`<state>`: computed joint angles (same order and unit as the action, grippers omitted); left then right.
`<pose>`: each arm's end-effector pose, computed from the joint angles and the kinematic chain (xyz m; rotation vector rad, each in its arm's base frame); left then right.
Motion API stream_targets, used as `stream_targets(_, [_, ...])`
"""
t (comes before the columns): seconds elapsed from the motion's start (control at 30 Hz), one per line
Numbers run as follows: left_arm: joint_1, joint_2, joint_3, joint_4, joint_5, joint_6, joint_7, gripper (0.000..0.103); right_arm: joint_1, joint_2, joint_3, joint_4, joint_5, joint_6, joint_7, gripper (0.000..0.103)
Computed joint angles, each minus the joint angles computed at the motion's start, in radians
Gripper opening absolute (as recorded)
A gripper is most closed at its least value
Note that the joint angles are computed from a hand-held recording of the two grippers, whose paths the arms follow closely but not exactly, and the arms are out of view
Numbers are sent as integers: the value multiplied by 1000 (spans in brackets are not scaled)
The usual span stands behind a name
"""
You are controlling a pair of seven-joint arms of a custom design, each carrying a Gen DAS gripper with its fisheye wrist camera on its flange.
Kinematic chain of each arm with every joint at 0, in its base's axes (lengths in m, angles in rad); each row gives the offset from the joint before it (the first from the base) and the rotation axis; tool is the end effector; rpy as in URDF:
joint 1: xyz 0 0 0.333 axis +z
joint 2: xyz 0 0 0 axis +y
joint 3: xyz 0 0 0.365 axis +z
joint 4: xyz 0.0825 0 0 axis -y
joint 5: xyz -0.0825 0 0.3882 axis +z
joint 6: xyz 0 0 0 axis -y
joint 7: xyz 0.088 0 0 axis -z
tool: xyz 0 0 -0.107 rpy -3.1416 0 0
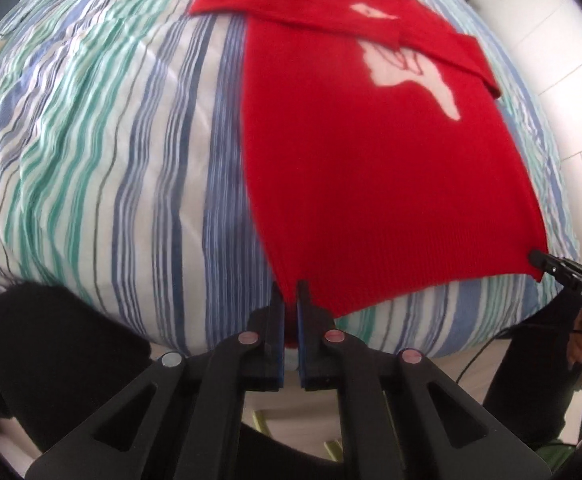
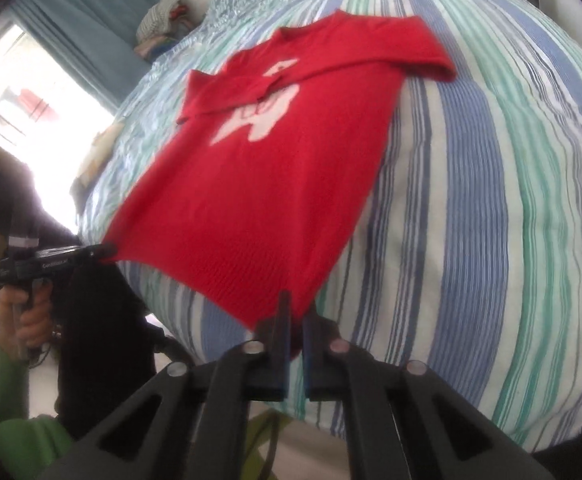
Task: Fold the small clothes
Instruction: 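Grasp the folded hem of the red sweater with both grippers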
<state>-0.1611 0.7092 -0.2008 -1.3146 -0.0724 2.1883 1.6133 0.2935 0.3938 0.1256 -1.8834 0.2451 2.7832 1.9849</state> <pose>0.7517 -0.2411 0.3774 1.8100 -2.4768 0.3906 0.6412 0.2630 0.3986 -1.6248 2.0382 -0.0089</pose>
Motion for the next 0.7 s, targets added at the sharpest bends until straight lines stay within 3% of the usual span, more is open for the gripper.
stream_targets(0.17, [-24,39,24,31,35,-20,-58,3,54,88,-70,51,-107,-93,107,4])
stream_targets(0.4, [-52,38,37,-18,86,43,-100,3,98,113,-108,61,-205,-76,224,4])
stream_targets(0.7, [-77,33,50,-73,138,136,-147,4,109,124,-116,46,-272,-30,276,3])
